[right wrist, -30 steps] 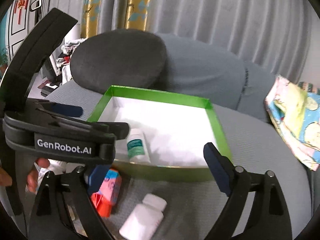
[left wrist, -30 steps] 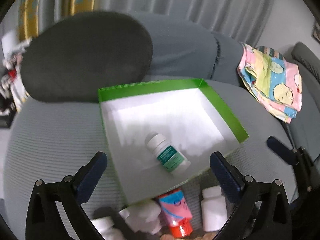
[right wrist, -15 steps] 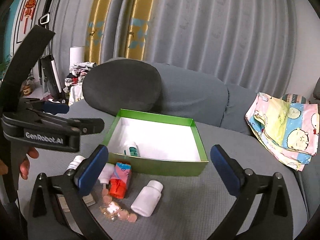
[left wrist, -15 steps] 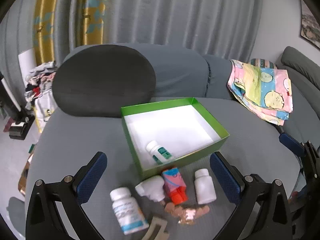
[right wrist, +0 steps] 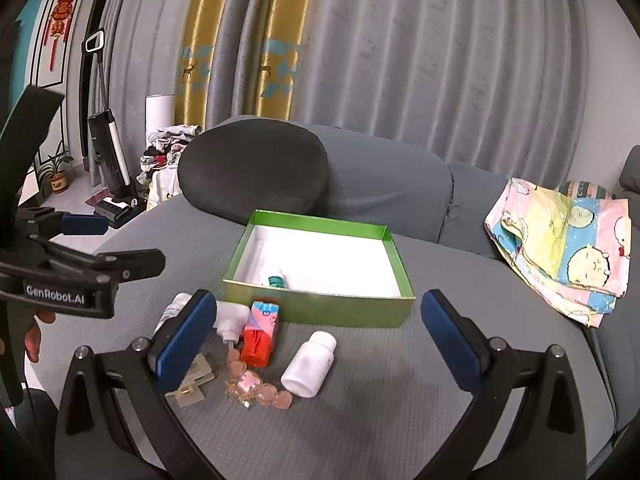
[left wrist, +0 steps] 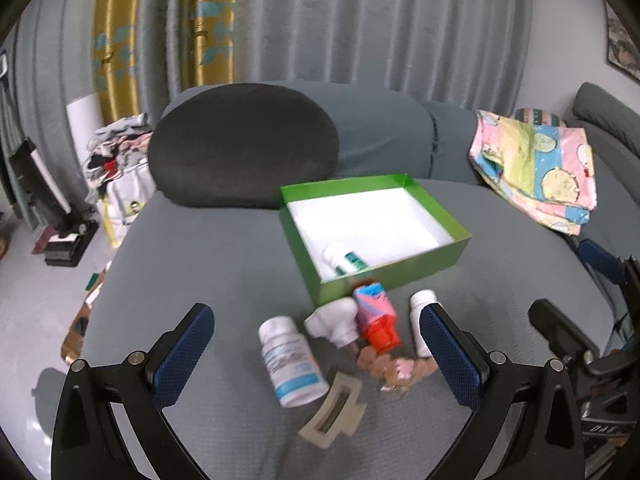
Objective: Organize rigid objects
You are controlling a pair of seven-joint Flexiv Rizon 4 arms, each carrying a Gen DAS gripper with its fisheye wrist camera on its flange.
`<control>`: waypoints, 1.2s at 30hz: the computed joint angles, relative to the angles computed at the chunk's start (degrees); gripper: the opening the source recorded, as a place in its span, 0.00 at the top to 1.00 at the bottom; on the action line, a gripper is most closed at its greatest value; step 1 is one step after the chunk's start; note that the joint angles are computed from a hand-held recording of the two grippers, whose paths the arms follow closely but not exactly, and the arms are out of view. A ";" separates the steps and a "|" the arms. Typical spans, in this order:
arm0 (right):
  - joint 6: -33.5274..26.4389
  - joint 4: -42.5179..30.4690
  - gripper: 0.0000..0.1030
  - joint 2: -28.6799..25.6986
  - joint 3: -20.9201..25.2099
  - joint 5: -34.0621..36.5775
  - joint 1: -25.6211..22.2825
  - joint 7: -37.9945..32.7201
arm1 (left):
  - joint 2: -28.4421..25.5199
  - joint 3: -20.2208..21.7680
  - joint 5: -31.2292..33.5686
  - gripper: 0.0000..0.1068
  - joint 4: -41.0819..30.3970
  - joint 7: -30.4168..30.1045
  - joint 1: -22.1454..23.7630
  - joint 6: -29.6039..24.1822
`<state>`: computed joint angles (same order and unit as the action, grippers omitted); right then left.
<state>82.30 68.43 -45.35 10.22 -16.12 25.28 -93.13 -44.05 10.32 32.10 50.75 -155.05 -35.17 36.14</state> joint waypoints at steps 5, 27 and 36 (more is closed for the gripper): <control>-0.32 2.76 0.01 1.21 0.34 0.36 -0.14 0.36 | 0.25 -0.07 0.44 0.04 1.39 -0.75 -1.27 -2.43; -11.33 3.57 0.01 1.02 3.38 5.37 -0.39 -1.60 | 0.82 -2.65 -3.65 0.04 7.36 -1.82 -0.56 -3.94; -12.94 2.97 0.01 0.52 2.86 6.35 0.38 -2.02 | 1.74 -2.89 -4.45 0.04 10.47 -3.44 -0.10 -1.90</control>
<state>69.36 71.40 -44.83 13.08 -9.78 25.66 -95.16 -42.31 7.43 27.65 61.22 -158.49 -35.28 34.24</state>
